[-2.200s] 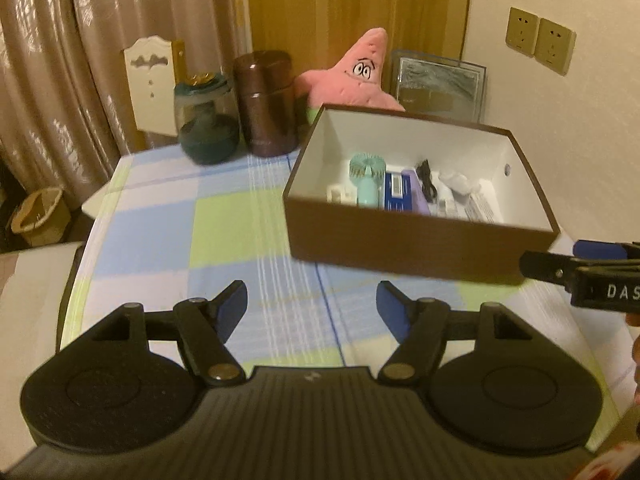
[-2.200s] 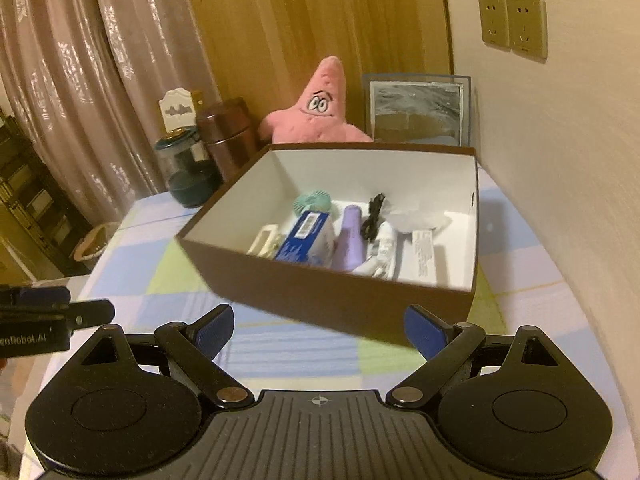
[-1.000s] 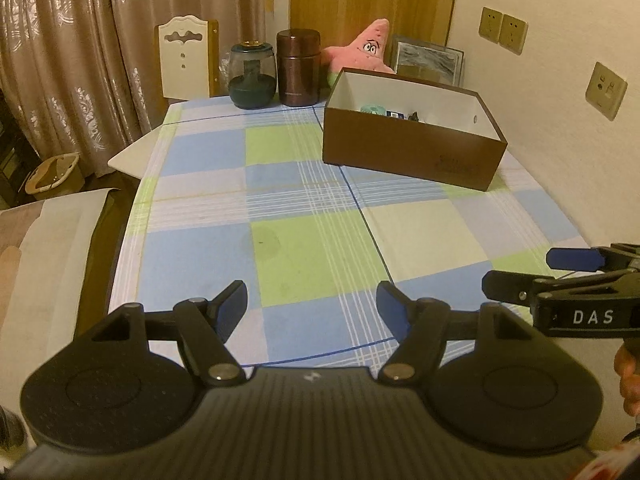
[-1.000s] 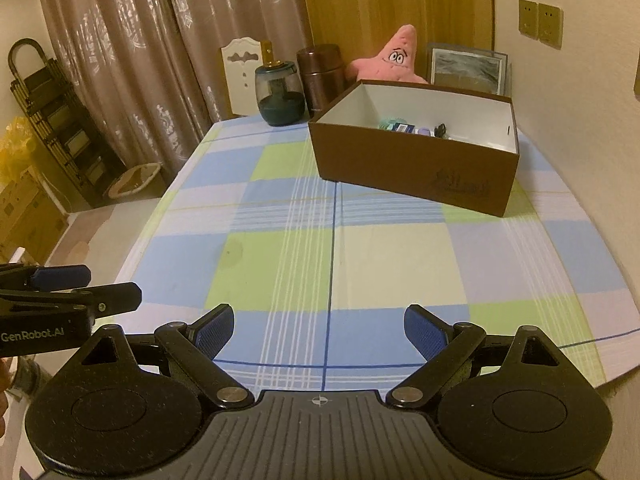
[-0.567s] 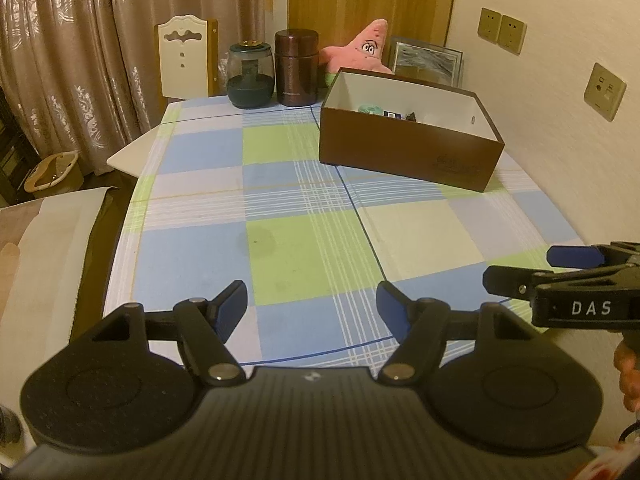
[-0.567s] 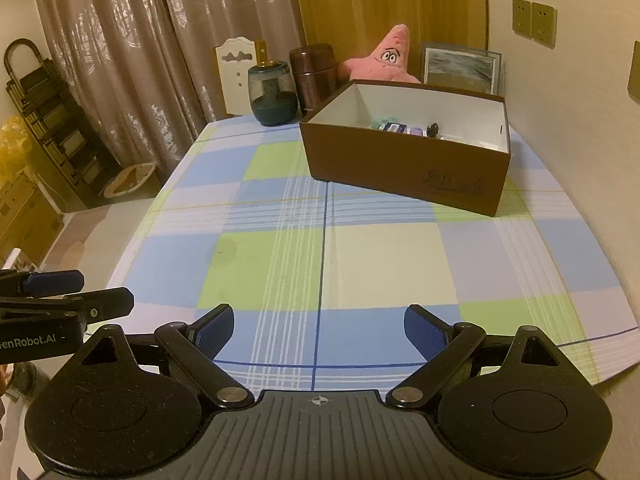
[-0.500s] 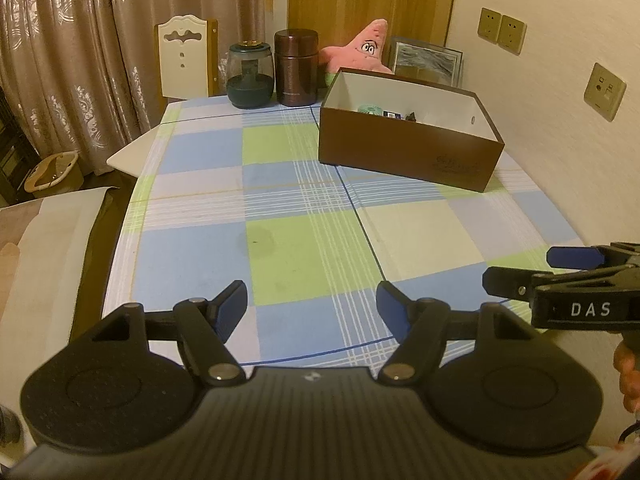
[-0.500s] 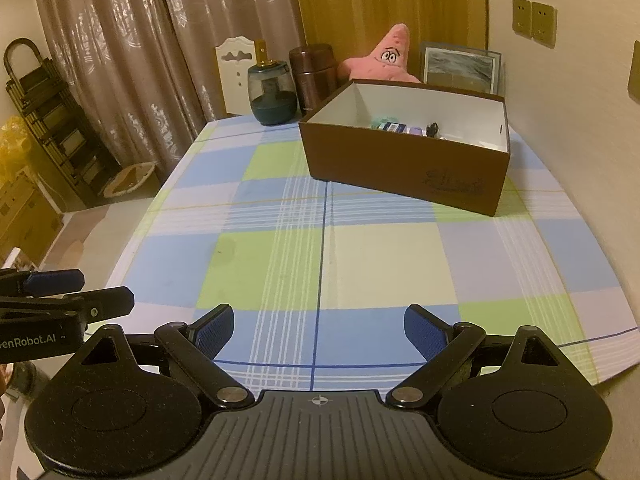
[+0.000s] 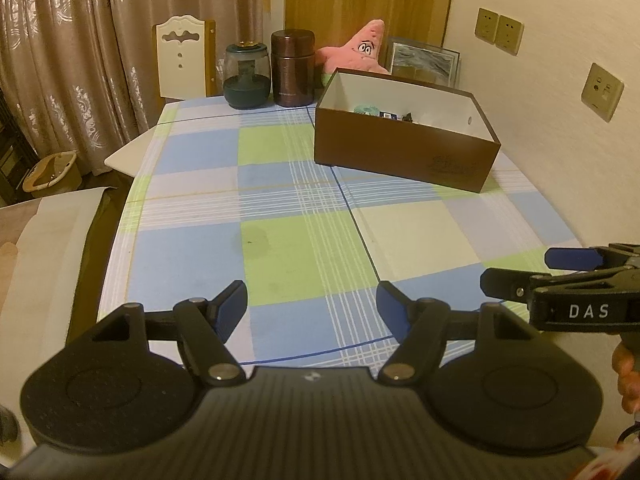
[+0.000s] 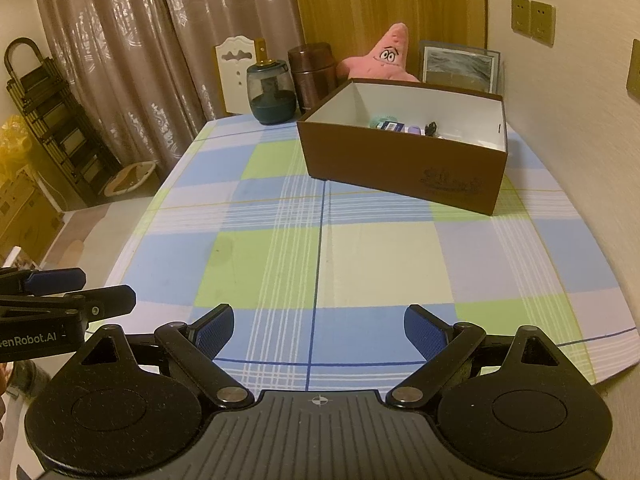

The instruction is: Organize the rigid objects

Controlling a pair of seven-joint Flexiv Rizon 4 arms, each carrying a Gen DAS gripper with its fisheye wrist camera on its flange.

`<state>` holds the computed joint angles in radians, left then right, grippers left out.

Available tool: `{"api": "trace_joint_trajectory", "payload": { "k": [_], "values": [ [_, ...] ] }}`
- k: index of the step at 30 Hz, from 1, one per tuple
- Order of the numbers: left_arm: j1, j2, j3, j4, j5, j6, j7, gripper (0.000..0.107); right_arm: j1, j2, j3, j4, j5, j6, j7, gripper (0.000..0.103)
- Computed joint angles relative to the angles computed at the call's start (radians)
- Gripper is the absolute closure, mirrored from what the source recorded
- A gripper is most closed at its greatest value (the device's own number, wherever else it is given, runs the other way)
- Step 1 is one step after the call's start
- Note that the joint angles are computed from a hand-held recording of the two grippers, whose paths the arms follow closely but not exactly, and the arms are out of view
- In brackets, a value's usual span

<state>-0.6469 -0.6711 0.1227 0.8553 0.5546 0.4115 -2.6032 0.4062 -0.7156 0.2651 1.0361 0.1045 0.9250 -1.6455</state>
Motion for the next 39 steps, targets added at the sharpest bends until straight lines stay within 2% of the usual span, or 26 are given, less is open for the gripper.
{"api": "trace_joint_trajectory", "payload": {
  "k": [39],
  "values": [
    [0.007,0.002,0.001,0.007,-0.004,0.020,0.002,0.037,0.001,0.000,0.000,-0.004,0.004,-0.002,-0.005,0.011]
  ]
}}
